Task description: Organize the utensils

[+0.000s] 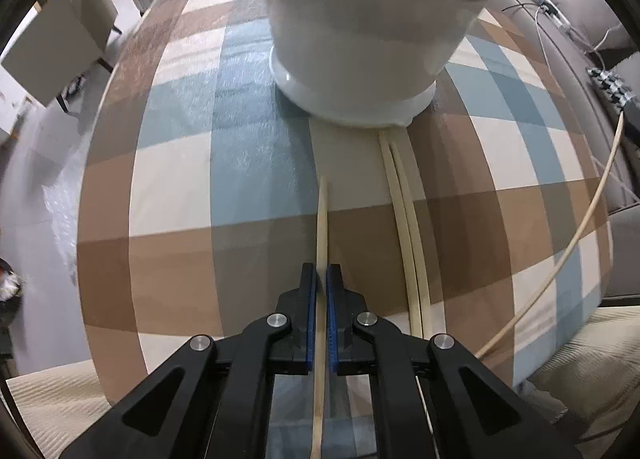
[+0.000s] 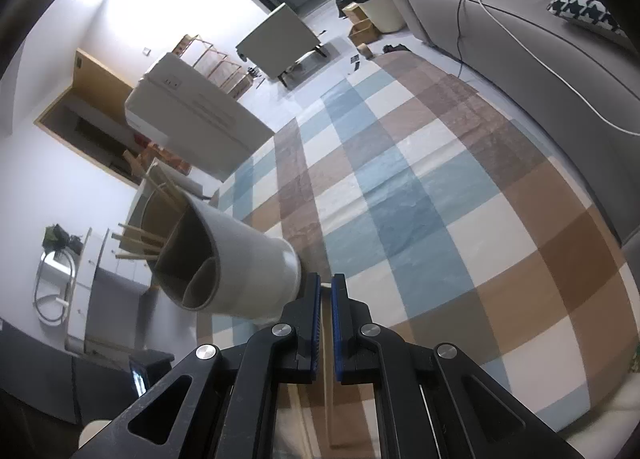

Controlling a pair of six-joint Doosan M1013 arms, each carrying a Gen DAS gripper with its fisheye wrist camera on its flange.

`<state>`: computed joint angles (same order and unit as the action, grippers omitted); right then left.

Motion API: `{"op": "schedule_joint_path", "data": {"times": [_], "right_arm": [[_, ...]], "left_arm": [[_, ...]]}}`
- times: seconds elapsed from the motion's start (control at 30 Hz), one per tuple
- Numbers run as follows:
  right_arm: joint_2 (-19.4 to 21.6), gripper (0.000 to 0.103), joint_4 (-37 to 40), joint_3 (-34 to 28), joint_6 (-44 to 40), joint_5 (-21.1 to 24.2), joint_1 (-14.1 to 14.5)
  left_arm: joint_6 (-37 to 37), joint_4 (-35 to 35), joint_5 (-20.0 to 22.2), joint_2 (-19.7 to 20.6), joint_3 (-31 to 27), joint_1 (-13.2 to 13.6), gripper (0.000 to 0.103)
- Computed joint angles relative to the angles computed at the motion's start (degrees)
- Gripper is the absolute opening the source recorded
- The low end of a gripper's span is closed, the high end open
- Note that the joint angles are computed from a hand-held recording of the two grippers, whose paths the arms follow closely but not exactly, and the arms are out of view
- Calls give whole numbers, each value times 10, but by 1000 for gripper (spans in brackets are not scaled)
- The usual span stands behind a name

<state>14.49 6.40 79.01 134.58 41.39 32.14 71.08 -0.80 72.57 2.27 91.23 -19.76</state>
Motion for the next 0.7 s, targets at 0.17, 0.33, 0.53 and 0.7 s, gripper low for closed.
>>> {"op": "schedule_joint_path", "data": {"times": [0.17,0.33,0.53,0.7], "right_arm": [[4,5,-4,-3,3,7,3],[6,5,-5,-4,4,8,3],[9,5,-10,-9,2,12,3],[10,5,-13,-11,-3,12,4]], "left_arm": [[-1,-54,4,8,-7,26,2],[13,-38,8,21,-23,26,9],[17,24,-3,42,-43,-2,23],[25,22,-1,51,-55,-13,1]]}}
